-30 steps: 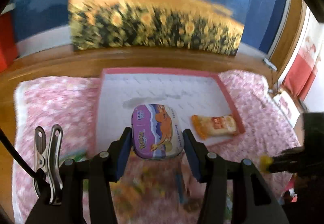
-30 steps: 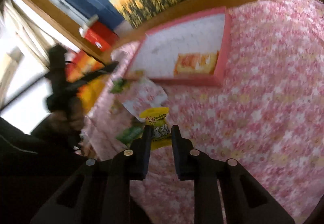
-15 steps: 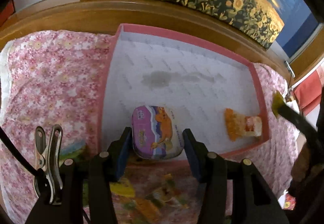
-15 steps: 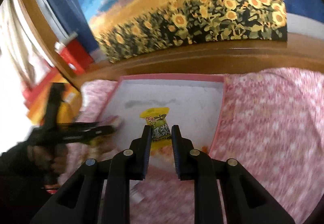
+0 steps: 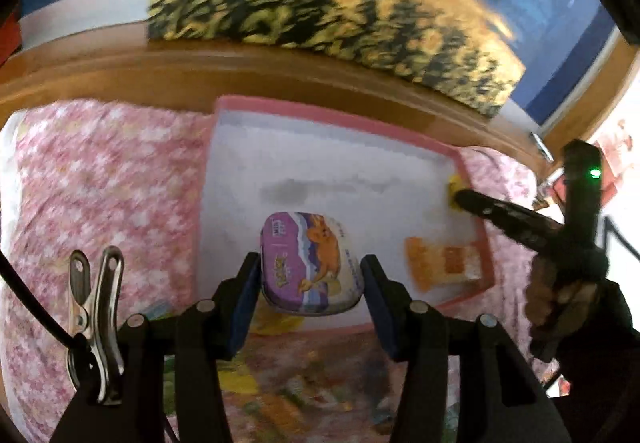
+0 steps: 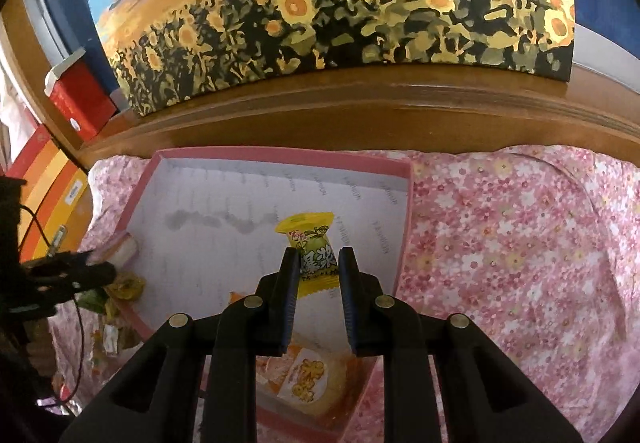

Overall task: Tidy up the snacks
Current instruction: 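Lower the purple tin and yellow packet into the tray and release both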

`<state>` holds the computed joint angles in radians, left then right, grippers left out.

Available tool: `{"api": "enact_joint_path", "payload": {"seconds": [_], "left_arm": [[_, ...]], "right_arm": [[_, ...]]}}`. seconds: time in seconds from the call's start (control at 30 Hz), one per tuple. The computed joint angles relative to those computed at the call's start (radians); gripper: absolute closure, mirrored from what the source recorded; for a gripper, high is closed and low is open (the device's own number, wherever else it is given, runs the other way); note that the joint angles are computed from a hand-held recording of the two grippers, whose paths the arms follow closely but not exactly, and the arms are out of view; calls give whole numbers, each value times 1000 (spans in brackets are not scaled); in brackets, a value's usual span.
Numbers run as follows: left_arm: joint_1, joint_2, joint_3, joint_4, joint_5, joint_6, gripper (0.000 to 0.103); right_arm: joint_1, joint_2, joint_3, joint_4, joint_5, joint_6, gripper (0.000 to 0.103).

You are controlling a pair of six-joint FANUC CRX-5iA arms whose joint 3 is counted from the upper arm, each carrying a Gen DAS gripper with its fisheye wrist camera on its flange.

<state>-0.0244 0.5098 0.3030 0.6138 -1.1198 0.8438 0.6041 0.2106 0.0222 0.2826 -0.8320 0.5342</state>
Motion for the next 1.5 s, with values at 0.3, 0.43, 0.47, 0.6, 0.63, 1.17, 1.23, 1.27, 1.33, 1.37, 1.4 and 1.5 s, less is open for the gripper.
{"api": "enact_joint_path", "payload": {"seconds": [0.3,0.43,0.47,0.6,0.63,1.17,1.23,1.27,1.33,1.37,1.4,1.5], "left_arm": [[-47,47,64,-134,-57,99,47],[-46,42,79,-179,-60,147,42],[-42,37,76,-178,-59,153,41],[-22,11,65,-162,-55,166,39],[-17,3,57,-147,-50,159,39],[-66,46,54,-55,-2,-7,57],[-71,24,45,-112,32,-17,57],[-73,18,40,-125,39,-19,57],[-71,0,24,-160,63,-7,57],[-71,-6,19,-177,76,-3,57],[-71,-19,3,-194,98,-15,57],[-74,-39,-14,-254,130,-30,56]], "right_arm": [[11,44,58,-14,-93,64,82],[4,49,62,-17,-84,48,82],[2,46,58,-16,-81,42,82],[-3,28,44,-15,-76,39,82],[-2,25,40,-12,-75,39,82],[-2,-11,-4,22,-19,22,71],[-10,-21,-32,48,43,-22,71],[-20,-19,-27,18,71,2,71],[-29,10,26,-43,34,89,74],[-28,34,66,-70,-7,161,80],[-21,62,109,-79,-66,221,83],[6,147,225,-63,-271,307,91]]}}
